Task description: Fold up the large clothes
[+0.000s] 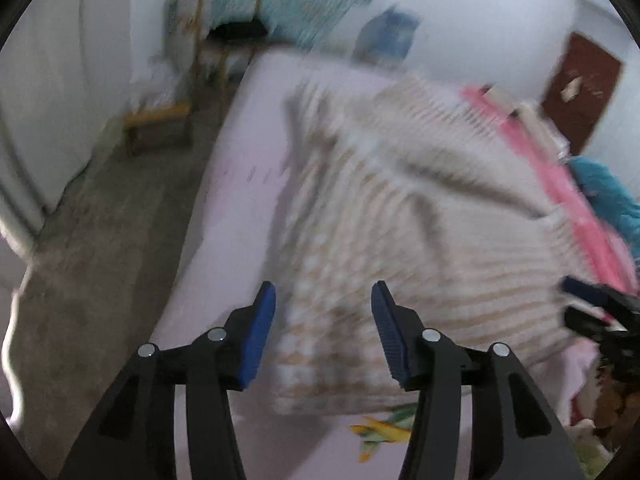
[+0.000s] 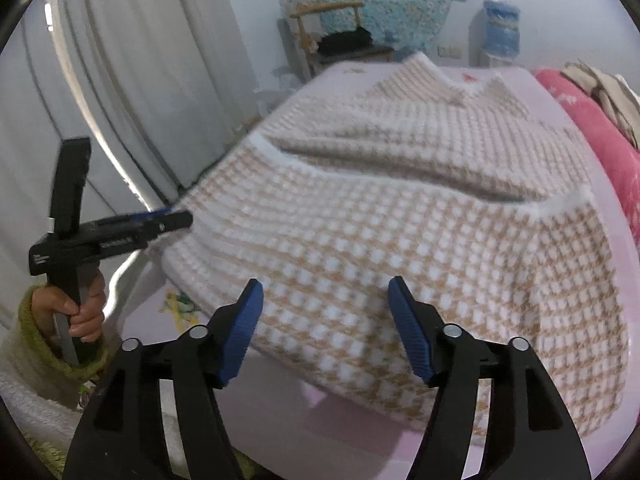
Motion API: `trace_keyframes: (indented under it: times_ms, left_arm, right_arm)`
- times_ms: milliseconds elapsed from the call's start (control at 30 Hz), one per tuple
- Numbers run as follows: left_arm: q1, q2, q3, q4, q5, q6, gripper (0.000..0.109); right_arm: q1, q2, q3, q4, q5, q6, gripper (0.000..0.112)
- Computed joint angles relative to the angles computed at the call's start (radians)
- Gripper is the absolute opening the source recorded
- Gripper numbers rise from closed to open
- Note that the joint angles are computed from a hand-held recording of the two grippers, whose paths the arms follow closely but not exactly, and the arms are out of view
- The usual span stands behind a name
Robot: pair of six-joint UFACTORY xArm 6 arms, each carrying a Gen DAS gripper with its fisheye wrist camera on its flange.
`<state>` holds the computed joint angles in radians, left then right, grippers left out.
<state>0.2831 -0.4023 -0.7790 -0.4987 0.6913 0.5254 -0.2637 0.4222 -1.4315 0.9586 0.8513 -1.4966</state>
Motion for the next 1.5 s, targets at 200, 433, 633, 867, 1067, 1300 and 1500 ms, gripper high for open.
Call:
trace_keyframes:
  times_ms: [200, 433, 633, 867, 1067, 1300, 1500]
  left_arm:
    - [-0.009, -0.036, -0.01, 0.028, -0.003, -0.065, 0.051]
    - [-0.101, -0.058, -0.045, 0.174, -0.04, -0.193, 0.071]
    - [-0.257, 0.002, -0.09, 0.372, -0.044, -0.348, 0.08]
    - [-0.369, 0.056, -0.092, 0.582, -0.059, -0.511, 0.083]
    - [-0.367, 0.067, -0.093, 0.605, -0.058, -0.556, 0.09]
    - [-0.361, 0.068, -0.096, 0.602, -0.049, -0.563, 0.092]
    - [-0.362, 0.066, -0.097, 0.604, -0.041, -0.568, 0.093]
  right_arm:
    - [-0.003, -0.005, 0.003, -0.009, 0.003, -0.009, 0.067]
    - [-0.029, -0.008, -0.03, 0.043, -0.007, 0.008, 0.082]
    - [-0.035, 0.011, -0.059, 0.034, -0.154, 0.077, 0.084]
    - [-0.062, 0.087, -0.144, -0.05, -0.194, 0.222, 0.084]
    - [-0.036, 0.129, -0.149, -0.156, -0.238, 0.28, 0.084]
    - [-0.039, 0.17, -0.196, -0.215, -0.196, 0.353, 0.087]
    - [-0.044, 0.212, -0.267, -0.255, -0.148, 0.414, 0.09]
